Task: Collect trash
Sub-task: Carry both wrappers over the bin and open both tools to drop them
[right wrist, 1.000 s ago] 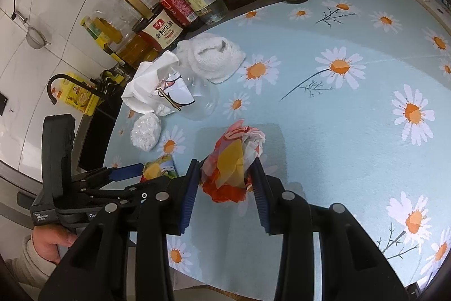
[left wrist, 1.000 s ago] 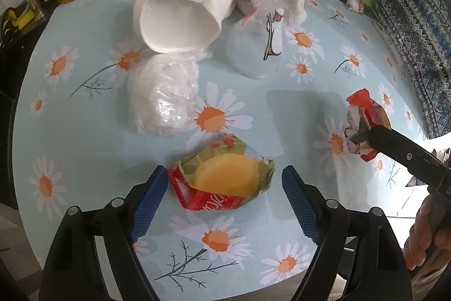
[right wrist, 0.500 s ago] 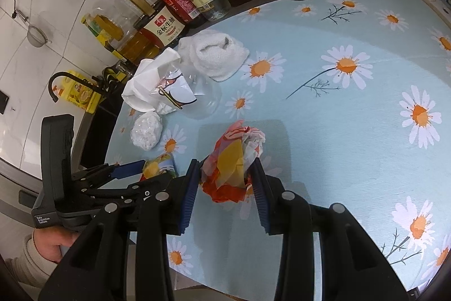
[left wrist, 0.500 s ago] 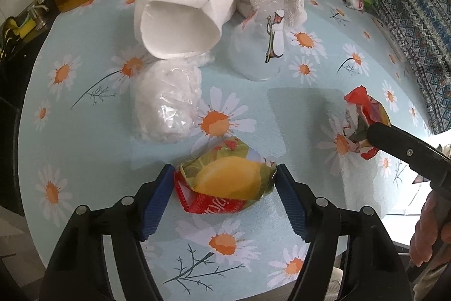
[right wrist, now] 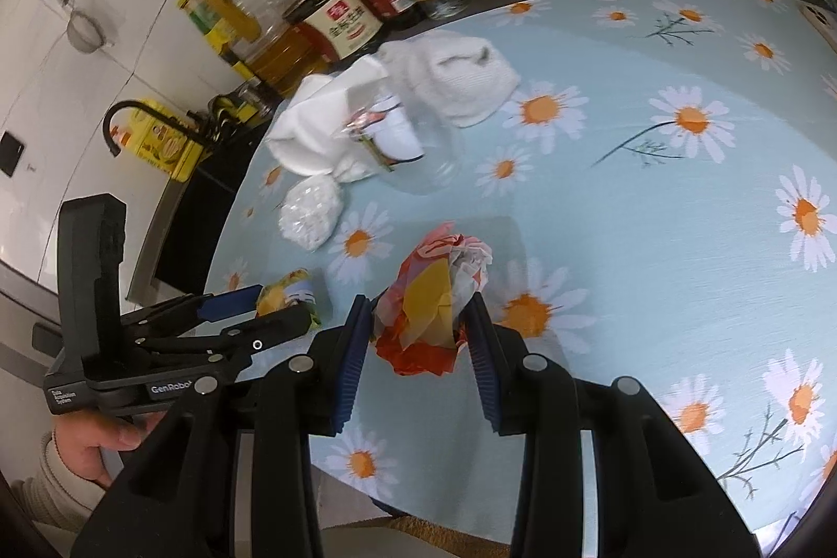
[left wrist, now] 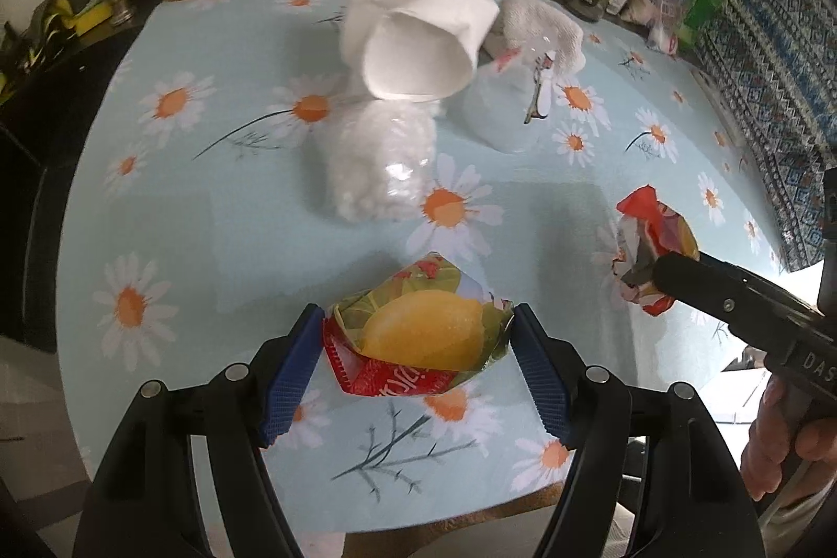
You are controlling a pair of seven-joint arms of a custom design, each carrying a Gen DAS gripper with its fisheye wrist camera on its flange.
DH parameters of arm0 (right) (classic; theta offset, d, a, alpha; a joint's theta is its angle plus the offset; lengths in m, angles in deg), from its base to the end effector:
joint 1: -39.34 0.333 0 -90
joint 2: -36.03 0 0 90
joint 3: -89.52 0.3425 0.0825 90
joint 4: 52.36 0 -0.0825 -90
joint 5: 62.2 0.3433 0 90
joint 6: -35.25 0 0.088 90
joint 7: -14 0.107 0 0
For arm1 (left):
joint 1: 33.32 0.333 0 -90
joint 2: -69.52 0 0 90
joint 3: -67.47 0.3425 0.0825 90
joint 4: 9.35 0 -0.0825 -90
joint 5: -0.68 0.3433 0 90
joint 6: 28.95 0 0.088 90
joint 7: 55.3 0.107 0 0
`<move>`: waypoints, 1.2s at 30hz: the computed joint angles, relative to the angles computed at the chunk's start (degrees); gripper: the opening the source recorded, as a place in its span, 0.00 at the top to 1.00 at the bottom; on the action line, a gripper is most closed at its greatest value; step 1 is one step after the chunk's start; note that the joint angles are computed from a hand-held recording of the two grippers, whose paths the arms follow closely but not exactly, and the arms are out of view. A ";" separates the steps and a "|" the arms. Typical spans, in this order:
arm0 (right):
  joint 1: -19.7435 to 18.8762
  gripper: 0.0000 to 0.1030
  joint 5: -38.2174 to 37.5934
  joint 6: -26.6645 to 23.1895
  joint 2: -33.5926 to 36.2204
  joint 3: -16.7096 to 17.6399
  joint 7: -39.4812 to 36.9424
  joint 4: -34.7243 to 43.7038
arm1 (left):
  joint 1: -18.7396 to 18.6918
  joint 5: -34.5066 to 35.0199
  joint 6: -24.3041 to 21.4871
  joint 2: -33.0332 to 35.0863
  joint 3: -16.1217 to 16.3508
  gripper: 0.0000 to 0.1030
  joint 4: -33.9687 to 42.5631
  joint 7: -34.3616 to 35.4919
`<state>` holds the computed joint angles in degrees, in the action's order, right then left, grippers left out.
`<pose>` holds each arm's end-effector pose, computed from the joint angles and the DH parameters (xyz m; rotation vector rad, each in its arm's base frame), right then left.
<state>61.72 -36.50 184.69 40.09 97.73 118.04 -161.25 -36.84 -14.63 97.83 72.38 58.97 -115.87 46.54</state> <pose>0.5124 0.2891 0.5756 -1.6928 1.7422 0.1067 0.5531 -0.1249 0.5606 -1.8221 2.4383 -0.5948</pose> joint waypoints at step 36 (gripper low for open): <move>10.87 0.62 -12.81 0.89 -3.37 4.88 18.98 -3.48 | 4.53 -11.36 -4.15 -21.64 9.17 0.32 -22.05 13.97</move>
